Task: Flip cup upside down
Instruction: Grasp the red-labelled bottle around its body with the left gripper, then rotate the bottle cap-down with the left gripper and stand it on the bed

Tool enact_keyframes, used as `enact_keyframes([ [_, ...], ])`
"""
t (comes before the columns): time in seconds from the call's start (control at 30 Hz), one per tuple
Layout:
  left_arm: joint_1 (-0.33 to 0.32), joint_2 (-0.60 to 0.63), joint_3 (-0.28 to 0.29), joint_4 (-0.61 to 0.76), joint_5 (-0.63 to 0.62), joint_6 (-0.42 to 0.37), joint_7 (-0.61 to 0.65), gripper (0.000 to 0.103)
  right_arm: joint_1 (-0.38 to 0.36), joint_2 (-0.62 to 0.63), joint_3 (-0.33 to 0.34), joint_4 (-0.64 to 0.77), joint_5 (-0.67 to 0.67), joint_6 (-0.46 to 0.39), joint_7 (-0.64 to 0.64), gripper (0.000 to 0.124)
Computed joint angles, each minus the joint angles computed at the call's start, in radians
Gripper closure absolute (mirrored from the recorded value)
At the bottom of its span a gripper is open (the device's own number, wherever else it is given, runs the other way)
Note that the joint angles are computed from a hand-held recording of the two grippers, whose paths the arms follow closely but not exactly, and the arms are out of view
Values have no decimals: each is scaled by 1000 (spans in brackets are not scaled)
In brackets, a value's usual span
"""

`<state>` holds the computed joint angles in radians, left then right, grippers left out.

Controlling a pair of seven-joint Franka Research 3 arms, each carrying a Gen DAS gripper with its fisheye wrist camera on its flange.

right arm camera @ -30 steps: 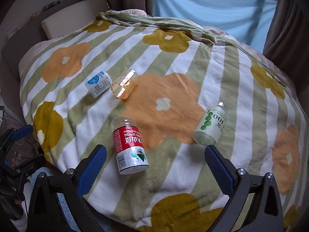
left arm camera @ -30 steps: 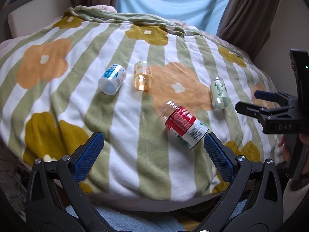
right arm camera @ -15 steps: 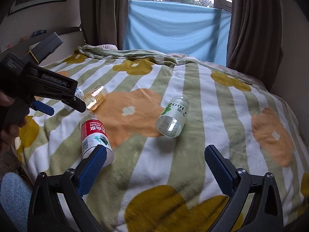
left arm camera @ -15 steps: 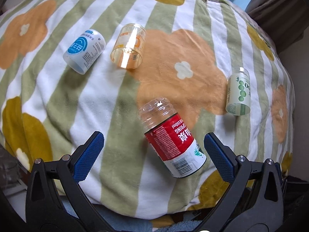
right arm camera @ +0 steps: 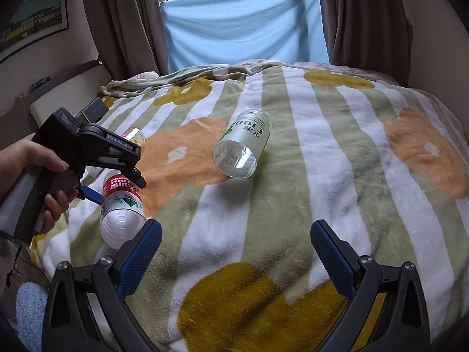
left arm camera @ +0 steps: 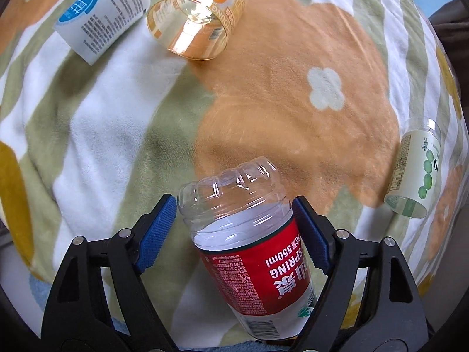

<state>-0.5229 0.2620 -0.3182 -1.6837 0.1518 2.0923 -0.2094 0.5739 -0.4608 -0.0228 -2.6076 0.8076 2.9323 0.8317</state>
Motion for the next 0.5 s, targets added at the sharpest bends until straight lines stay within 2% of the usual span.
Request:
enact_keyframes([
  [0.07,5,-16,0,-41,-6,62,-7,34,-1,3,-5,4,1,-15,2,23],
  [0.13,5,-21,1,-50,3,69,-8,34,-3,10,-1,11,-1,-18,1,23],
  [0.27,-7,-40,5,-53,69,55,-10,36,-9,13,16,11,-17,-19,7,23],
  [0.4,-29,-95,13,-78,221,47,-73,36,-14,16,25,8,-35,-17,14,23],
  [0.5,-38,-127,10,-77,332,-9,-92,36,-14,13,31,2,-48,-15,19,23],
])
